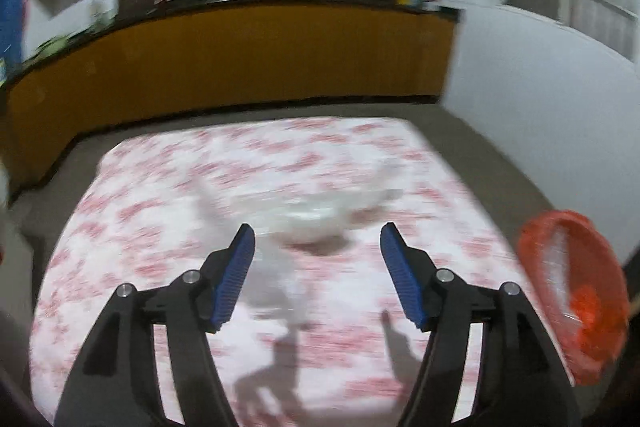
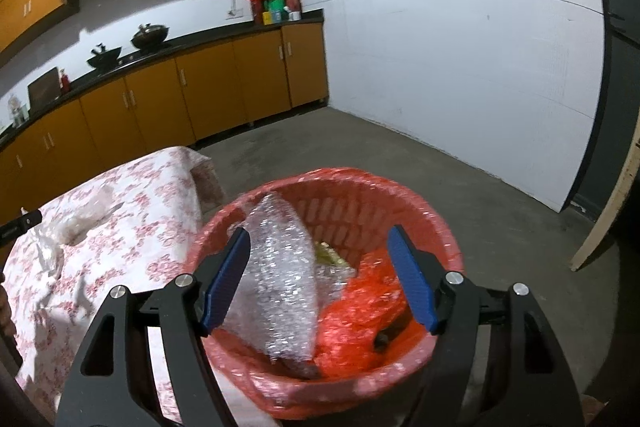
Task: Collect trash
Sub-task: 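Grasp the clear plastic bag with the left gripper while the right grasps the crumpled clear bag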
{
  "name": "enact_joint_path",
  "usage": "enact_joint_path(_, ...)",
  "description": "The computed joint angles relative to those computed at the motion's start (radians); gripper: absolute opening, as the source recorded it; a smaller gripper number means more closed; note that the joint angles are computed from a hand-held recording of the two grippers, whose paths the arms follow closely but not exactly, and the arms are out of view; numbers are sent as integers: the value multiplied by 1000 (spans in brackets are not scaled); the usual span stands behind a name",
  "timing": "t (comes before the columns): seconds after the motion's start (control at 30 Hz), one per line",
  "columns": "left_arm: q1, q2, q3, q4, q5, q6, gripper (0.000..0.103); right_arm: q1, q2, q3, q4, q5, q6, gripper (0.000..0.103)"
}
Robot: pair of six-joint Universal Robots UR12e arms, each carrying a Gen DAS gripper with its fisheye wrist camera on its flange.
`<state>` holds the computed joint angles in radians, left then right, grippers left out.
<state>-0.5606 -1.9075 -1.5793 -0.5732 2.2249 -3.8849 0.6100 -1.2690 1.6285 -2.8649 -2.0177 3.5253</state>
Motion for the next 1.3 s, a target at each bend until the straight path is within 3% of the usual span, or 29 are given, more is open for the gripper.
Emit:
enact_joint_path(0.13,43,20,-25,-76,-57,-103,65,13,16,-25,11,13,-29,71)
enact_joint_path(0.37,77,-3,-10,-153,-129,-160,65,29,36,-59,34,29,-73,71)
enact_joint_path(0.43,85,0,-17,-163,-146,-181,59,34,44,-70,40,32,-89,71)
enact_joint_path(0.5,92,5,-27,-165,-165,-185,39,37,50,-80,45,40,-96,71)
enact_joint_path(0.57,99,13,-42,-157,-176,-177,31,40,58,-91,48,52,-102,71)
enact_joint_path(0.8,102,66,-112,-112,-147,-160,25,62,113,-174,46,141,-150,71)
enact_joint_path(1.0,114,145,-198,-108,-104,-207,26,89,207,-312,71,264,-222,71)
enact_joint_path(1.13,127,195,-247,-111,-85,-242,26,107,298,-448,134,353,-273,71)
enact_joint_path(1.3,141,239,-286,-109,-55,-268,26,131,410,-622,240,394,-397,71)
